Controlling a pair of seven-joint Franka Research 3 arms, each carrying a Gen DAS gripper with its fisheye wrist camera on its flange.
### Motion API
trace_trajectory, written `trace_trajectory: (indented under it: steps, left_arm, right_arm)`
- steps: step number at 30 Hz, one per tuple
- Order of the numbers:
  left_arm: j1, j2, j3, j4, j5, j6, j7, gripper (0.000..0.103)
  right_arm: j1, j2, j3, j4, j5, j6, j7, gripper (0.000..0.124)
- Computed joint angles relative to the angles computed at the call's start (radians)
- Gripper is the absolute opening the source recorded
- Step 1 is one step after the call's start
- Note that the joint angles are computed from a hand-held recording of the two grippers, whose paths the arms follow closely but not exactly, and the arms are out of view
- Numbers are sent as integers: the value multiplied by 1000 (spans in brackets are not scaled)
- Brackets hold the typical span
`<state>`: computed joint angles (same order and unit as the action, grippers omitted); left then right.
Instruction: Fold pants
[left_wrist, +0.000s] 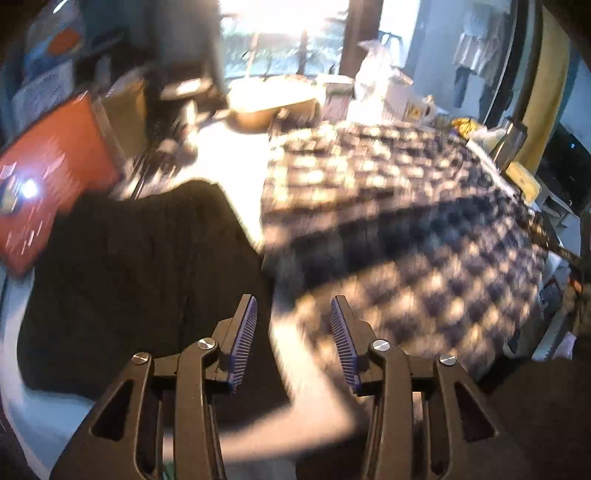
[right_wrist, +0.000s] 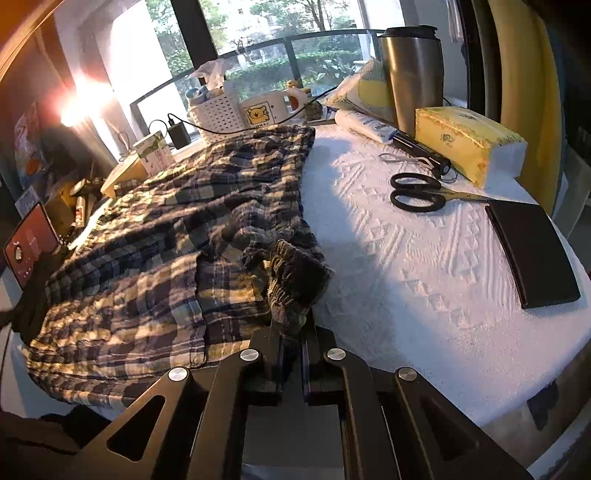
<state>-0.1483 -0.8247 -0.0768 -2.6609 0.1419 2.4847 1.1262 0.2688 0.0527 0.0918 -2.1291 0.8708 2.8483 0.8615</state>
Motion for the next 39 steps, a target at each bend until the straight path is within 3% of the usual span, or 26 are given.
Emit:
trace_trajectory:
  steps: [3, 5, 10, 15, 18, 22, 29, 30, 31, 33, 35, 39]
  left_arm:
    - [-32, 200, 32, 114, -18, 97, 71, 43]
    - [-56, 314, 42, 191, -57, 113, 120, 43]
    - [-101, 523, 50, 349, -194, 114, 296, 43]
    - [-61, 627, 2, 449, -234, 61, 372, 36]
    - [-38, 656, -22, 477, -238, 35, 402, 27]
    - [-20, 676, -43, 486, -237, 32, 430, 25]
    - [-1, 682, -62, 470, -211, 106, 377, 10]
    - [3, 684, -67, 471, -189, 114, 356, 8]
    - [6, 685, -72, 471, -165, 124, 334, 7]
    - [9, 693, -79, 478, -121, 139, 301, 5]
    - [11, 704, -84, 489, -80, 158, 265, 4]
    - [6, 750, -79, 547, -97, 156, 279, 4]
  right_arm:
    - [3, -13, -3, -4, -42, 31, 28, 40]
    - [1, -26, -7, -2, -46, 45, 26, 52]
    - [-4, -10, -21, 50, -147, 55, 72, 54]
    - [-27, 71, -12, 190, -191, 15, 55, 54]
    - [-47, 169, 4, 331, -198, -67, 32, 54]
    - [-43, 345, 5, 560, -311, -181, 101, 54]
    - [-31, 614, 14, 972, -465, -528, 177, 54]
    - [-20, 624, 8, 986, -493, -542, 173, 54]
    - [-7, 622, -1, 977, -522, -532, 167, 53]
    - [8, 588, -5, 905, -557, -458, 129, 36]
    - [13, 569, -7, 866, -574, -415, 116, 29]
    - [39, 550, -38, 816, -629, -324, 151, 26]
